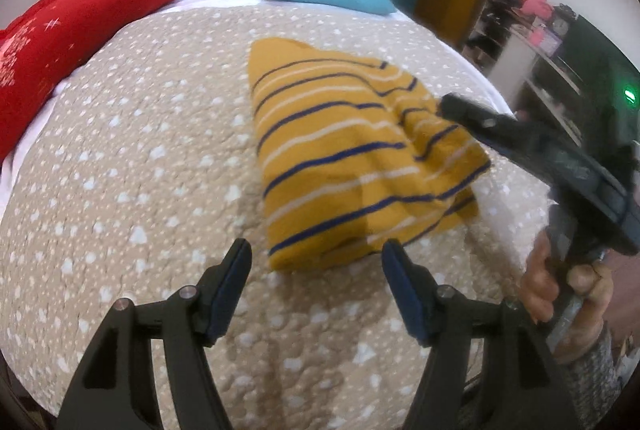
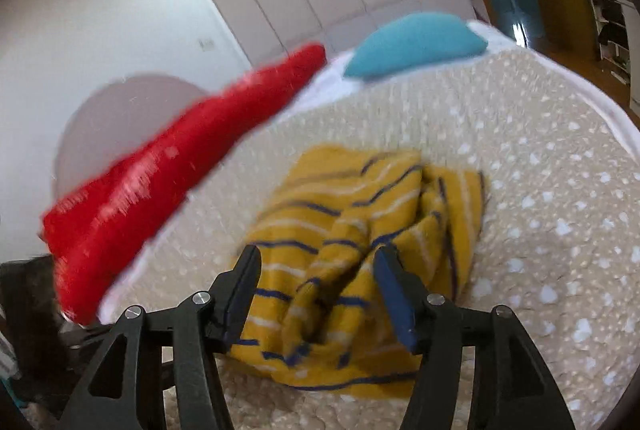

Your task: Fold small clothes

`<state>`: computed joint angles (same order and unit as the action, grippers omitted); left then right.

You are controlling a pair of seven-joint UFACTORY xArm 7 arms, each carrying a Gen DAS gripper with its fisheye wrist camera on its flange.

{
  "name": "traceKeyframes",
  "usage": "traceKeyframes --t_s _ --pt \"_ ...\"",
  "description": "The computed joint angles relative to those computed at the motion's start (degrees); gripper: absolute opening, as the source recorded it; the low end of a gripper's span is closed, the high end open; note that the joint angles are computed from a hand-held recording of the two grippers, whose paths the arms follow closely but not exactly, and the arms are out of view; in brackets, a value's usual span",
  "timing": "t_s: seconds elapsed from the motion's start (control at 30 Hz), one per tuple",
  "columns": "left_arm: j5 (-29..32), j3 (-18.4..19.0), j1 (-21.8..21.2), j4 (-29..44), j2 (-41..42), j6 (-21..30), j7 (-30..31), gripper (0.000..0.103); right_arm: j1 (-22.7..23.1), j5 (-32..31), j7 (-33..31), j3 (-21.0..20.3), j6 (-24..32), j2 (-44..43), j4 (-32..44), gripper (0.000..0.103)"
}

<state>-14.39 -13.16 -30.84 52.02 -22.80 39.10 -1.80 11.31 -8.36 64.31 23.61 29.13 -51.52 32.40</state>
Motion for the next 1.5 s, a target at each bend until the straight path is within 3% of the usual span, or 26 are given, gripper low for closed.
traceKeyframes --t_s 0.03,0.07,0.1,0.17,0.23,0.37,0.5,0.6,0.77,0.83,0.9,0.93,1.0,1.07,1.1,1.13,1.17,1.23,1.3,1.33,1.4,1.5 --pt "-0.3 0.3 0.1 -0.2 -0.2 0.2 -0.2 0.067 1.0 1.0 -1.3 -1.2 1.6 3.1 1.2 0.054" --pt "-0.7 0.4 0.0 -0.9 -1.2 0.6 -0.5 0.067 2.6 2.4 -2.6 -3.1 2.3 5.3 1.5 0.021" --pt "-1.2 0.7 0.0 -0.9 -1.3 0.7 -0.5 0.067 4.0 5.2 -4.1 -5.0 1.3 6.2 0.5 0.014" --pt "-2.2 1.5 -0.1 -1.4 -2.1 0.9 -0.2 0.067 6.3 7.6 -2.6 -7.7 -4.3 2.3 -4.5 0.012" --pt "-1.9 1.5 0.5 -1.8 -2.7 0.7 -0.4 0.067 4.7 8.3 0.5 -6.4 -4.9 -6.1 -8.7 0.011" --pt "-2.1 1.5 0.7 -1.3 -1.5 0.2 0.0 0.068 3.3 8.4 4.8 -4.1 3.2 -18.3 -12.7 0.009" --pt "-2.2 0.4 -0.1 1.8 3.4 -1.3 1.0 0.068 5.6 10.1 7.2 -3.3 6.2 -18.9 -15.7 0.009" --pt "0.5 -1.2 0.2 6.1 9.4 -1.1 0.2 0.071 5.5 9.0 8.8 -1.4 7.0 -16.8 -15.5 0.010" --pt "3.9 -2.3 0.5 11.0 16.9 1.5 -2.5 0.077 5.1 5.3 5.5 -2.8 9.5 -15.6 -11.4 0.018" --pt "4.8 -2.5 0.3 10.1 16.3 -0.4 -3.0 0.077 2.7 3.6 4.8 -3.3 9.4 -17.5 -9.9 0.024" --pt "6.6 -2.8 0.1 9.8 16.0 -0.9 -3.9 0.077 -0.1 2.4 3.1 -4.5 9.5 -16.1 -7.9 0.038" --pt "7.5 -3.1 0.0 9.6 15.8 -1.2 -4.4 0.077 -1.3 1.9 1.7 -5.4 8.7 -13.7 -6.8 0.041" --pt "9.2 -3.4 -0.2 9.2 15.1 -1.6 -5.3 0.077 -2.5 2.1 -1.3 -7.5 5.3 -6.5 -4.7 0.060" --pt "10.1 -3.6 -0.5 8.8 14.3 -1.7 -5.8 0.077 -1.6 4.4 -5.0 -11.9 3.0 0.8 -3.6 0.061" --pt "10.2 -3.6 -0.6 8.5 13.7 -1.7 -5.8 0.077 -1.0 5.7 -6.5 -13.5 2.0 2.9 -3.5 0.059" --pt "10.0 -3.5 -0.7 8.2 13.0 -1.8 -5.6 0.077 0.8 8.1 -8.6 -16.2 -0.3 5.5 -3.7 0.049" --pt "9.2 -3.1 -0.8 7.8 12.3 -1.7 -5.0 0.077 2.5 10.6 -10.3 -18.4 -2.9 6.3 -4.5 0.021" --pt "6.5 -2.1 -1.2 7.0 10.8 -1.7 -2.8 0.077 2.7 12.8 -11.9 -18.8 -6.4 4.7 -5.9 0.017" --pt "4.6 -1.4 -1.1 6.8 9.8 -2.0 -1.5 0.077 -0.7 11.9 -11.1 -15.9 -6.4 0.3 -7.0 0.010" --pt "4.2 -1.2 -1.0 6.9 9.7 -2.6 -1.0 0.077 -3.5 10.7 -9.8 -13.8 -3.6 -1.3 -6.7 0.002" --pt "4.5 -1.4 -0.5 7.7 10.4 -3.9 -0.7 0.077 -9.1 7.2 -7.1 -9.9 4.6 -3.4 -5.2 0.000" --pt "7.0 -2.5 0.1 10.8 14.4 -3.3 -2.1 0.077 -9.9 5.9 -6.4 -10.4 10.3 -2.9 -5.3 0.000"
